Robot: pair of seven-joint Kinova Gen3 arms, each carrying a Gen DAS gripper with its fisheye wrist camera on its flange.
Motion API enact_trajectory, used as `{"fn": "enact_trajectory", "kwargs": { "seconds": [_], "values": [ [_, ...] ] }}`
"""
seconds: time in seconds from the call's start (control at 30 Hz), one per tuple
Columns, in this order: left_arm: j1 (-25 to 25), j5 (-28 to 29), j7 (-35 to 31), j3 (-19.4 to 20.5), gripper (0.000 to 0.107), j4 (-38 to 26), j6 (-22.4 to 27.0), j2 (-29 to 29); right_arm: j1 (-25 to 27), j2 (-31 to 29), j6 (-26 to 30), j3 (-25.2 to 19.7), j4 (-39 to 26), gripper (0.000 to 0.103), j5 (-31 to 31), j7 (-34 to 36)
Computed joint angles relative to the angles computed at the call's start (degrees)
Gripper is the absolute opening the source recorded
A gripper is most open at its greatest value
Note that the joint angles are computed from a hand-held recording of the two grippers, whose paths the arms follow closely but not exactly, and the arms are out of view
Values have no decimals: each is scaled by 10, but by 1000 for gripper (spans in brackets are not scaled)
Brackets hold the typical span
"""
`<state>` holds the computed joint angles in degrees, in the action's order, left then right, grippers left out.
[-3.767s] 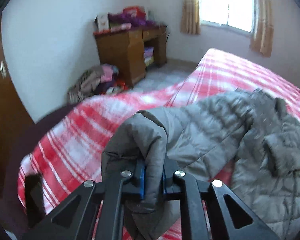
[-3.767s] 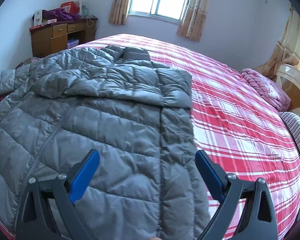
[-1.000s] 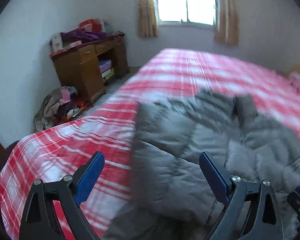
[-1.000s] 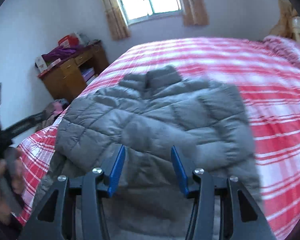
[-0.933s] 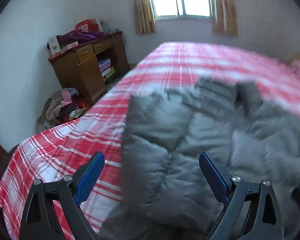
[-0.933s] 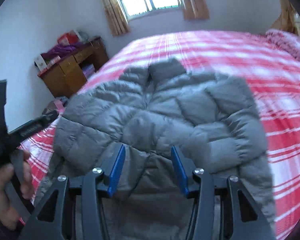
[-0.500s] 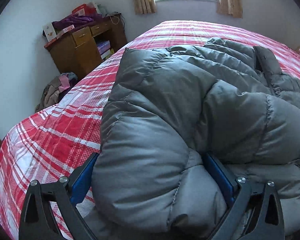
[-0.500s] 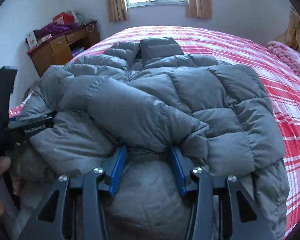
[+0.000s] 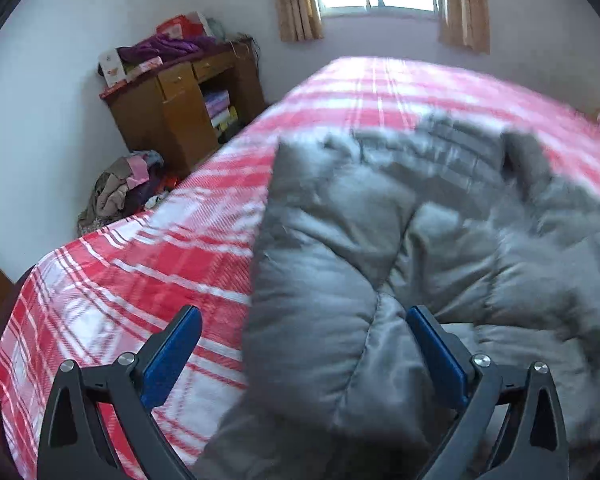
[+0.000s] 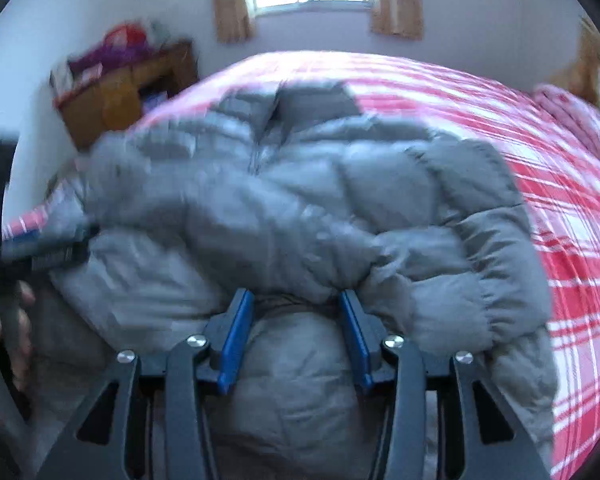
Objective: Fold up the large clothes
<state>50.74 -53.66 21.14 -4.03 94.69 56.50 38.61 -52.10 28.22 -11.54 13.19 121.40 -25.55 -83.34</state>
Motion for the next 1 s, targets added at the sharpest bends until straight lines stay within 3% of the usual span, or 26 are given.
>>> {"fn": "enact_trajectory", "kwargs": {
  "seconds": [0.1, 0.2, 0.3, 0.43, 0.5, 0.57, 0.63, 0.73, 0.83, 1.0],
  "values": [
    [2, -13, 36, -8, 102, 11, -7, -24, -43, -28, -26, 40, 8, 49, -57, 14],
    [-23, -3, 37, -8, 102, -18, 3, -14, -76, -16, 7, 75, -33, 49, -98, 42],
    [-53, 11, 21, -11, 102, -50, -10, 14, -97, 34, 62, 114, -97, 49, -123, 35],
    [-84, 47, -46, -16, 102, -87, -25, 62, -55, 97, 107, 98, -161, 49, -94, -2],
    [-86, 51, -41, -27, 102, -70, -69, 67, -45, 110, 95, 87, -160, 49, -74, -8],
    [-96, 51, -28, -27, 102, -50, -109, 64, -7, 108, 63, 39, -148, 49, -45, -20],
    [-85, 74, -45, -48, 102, -52, -119, 66, 22, 106, 52, 8, -145, 49, -27, -34],
    [-77, 89, -63, -58, 102, -63, -109, 74, 37, 108, 50, -6, -146, 49, -3, -56],
    [-72, 101, -79, -64, 102, -80, -95, 85, 29, 109, 47, 2, -144, 49, 15, -77],
    [-63, 110, -84, -72, 102, -91, -93, 92, -29, 123, 64, 68, -151, 50, 29, -109]
  ]
}}
